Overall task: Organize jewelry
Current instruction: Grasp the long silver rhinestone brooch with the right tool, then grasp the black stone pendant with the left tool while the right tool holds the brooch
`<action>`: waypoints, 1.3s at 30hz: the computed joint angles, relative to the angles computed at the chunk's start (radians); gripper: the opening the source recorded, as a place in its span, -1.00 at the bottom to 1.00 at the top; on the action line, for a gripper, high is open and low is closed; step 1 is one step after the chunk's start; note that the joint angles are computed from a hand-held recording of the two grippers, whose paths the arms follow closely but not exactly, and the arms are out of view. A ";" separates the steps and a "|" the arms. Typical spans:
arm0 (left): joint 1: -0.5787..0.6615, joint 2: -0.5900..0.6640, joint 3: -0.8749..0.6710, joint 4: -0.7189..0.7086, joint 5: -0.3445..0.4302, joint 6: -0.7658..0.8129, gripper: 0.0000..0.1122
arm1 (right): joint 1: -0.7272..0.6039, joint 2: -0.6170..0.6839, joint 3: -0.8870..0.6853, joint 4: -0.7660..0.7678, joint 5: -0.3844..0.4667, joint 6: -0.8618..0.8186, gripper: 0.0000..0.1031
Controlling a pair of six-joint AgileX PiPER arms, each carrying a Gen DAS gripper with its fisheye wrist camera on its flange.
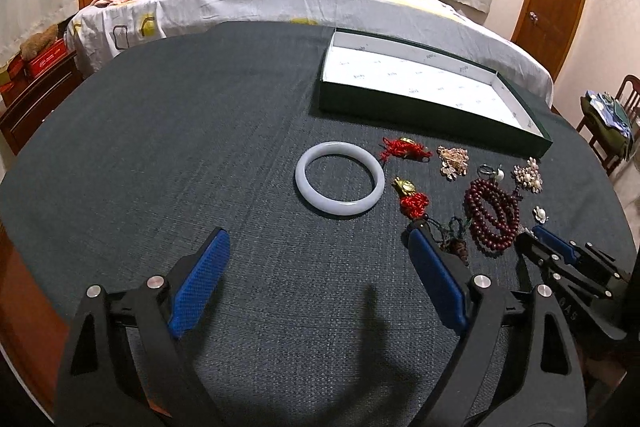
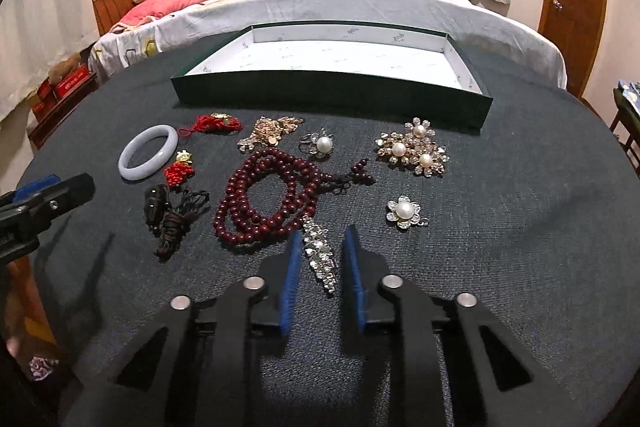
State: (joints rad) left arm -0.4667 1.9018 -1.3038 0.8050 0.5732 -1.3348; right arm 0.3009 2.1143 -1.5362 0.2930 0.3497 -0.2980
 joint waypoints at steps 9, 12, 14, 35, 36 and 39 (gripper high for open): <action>-0.014 0.015 -0.021 -0.011 0.000 0.009 0.58 | -0.026 -0.015 0.016 0.099 0.015 -0.072 -0.75; -0.024 0.026 -0.036 -0.021 0.005 0.026 0.58 | -0.042 -0.029 0.033 0.141 0.010 -0.109 -0.75; -0.031 0.044 -0.063 -0.042 0.012 0.051 0.58 | -0.051 -0.033 0.037 0.162 0.011 -0.129 -0.75; -0.070 0.213 -0.302 -0.136 0.131 0.174 0.58 | -0.111 -0.026 0.033 0.345 0.049 -0.277 -0.75; -0.069 0.218 -0.309 -0.132 0.144 0.169 0.58 | -0.111 -0.024 0.033 0.345 0.051 -0.277 -0.75; -0.066 0.224 -0.312 -0.121 0.165 0.153 0.49 | -0.111 -0.021 0.032 0.341 0.052 -0.271 -0.76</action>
State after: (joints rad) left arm -0.5323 2.1256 -1.6158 0.6837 0.7379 -1.1817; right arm 0.1904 2.0931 -1.5045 0.6337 0.4017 -0.5688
